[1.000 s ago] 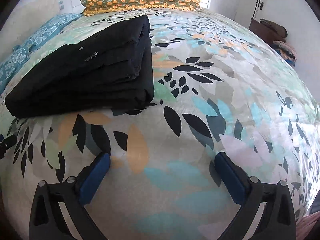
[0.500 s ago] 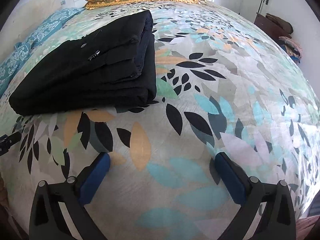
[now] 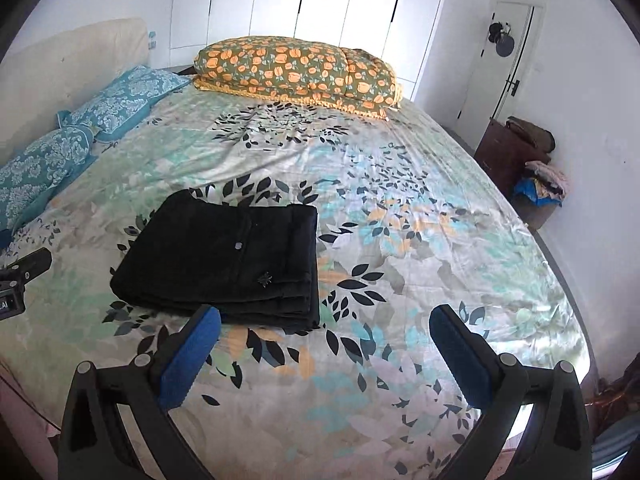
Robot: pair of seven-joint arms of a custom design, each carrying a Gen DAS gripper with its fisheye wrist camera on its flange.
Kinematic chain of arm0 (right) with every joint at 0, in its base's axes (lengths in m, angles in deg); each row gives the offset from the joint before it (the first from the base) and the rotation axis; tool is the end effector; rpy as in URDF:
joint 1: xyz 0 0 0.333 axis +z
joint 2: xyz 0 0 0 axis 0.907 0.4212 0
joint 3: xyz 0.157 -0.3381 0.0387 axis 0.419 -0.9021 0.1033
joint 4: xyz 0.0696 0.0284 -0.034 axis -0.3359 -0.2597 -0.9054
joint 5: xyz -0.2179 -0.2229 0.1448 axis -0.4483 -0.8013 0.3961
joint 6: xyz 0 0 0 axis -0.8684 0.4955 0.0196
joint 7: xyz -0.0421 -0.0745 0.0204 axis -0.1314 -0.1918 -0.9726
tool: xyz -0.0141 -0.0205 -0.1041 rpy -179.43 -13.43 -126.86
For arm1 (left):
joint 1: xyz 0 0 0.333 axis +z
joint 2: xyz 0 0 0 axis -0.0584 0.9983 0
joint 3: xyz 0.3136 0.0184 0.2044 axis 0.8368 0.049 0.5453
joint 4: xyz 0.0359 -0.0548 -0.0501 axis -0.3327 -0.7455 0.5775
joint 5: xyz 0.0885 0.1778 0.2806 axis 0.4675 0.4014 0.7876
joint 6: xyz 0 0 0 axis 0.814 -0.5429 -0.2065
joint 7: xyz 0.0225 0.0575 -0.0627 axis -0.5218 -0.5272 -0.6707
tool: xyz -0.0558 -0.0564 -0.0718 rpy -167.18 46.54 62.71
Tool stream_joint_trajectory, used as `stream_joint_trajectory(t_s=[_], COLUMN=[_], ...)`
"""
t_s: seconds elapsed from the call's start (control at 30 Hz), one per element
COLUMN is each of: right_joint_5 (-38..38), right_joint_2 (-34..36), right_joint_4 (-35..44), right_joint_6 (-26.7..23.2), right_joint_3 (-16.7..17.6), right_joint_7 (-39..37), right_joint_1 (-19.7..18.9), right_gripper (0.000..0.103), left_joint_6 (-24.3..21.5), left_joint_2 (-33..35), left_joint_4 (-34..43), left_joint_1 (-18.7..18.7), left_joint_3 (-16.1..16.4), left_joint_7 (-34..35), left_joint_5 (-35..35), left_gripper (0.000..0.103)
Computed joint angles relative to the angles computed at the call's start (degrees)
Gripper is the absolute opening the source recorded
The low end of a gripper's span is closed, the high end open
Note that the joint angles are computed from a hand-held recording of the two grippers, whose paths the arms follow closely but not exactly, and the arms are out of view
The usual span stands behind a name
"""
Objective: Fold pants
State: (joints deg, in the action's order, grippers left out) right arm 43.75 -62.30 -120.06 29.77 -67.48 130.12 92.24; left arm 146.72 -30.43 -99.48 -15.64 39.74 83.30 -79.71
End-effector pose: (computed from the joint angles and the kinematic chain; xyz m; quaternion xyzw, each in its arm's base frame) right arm 0.6187 0.2501 0.7014 -0.5577 0.7396 -0.3515 0.1356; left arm 0.6925 -0.1824 0.6781 -0.5528 0.7453 -0.2619 0.2653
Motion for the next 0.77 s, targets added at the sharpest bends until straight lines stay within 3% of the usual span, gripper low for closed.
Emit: stream_joint_trajectory(t_s=[0.17, 0.3, 0.77], right_joint_5=[1.3, 0.4, -2.2], right_joint_2=[-1.1, -1.5, -1.5], right_joint_4=[0.9, -0.1, -1.5], right_joint_6=[-2.5, -4.0, -3.8], right_joint_3=[0.9, 1.2, 1.8], right_joint_7=[2.7, 4.4, 4.8], right_joint_1=[1.9, 3.1, 4.2], right_gripper=[0.103, 0.103, 0.103], left_joint_6=[8.6, 6.0, 7.4], left_joint_2=[-8.5, -9.4, -10.7], left_joint_4=[-13.1, -15.2, -18.1], left_joint_1=[-0.4, 2.0, 2.3], left_joint_3=[-0.1, -3.3, -3.0], left_joint_7=[-3.5, -0.3, -1.0], left_joint_5=[1.7, -5.3, -7.5], left_gripper=[0.102, 0.102, 0.102])
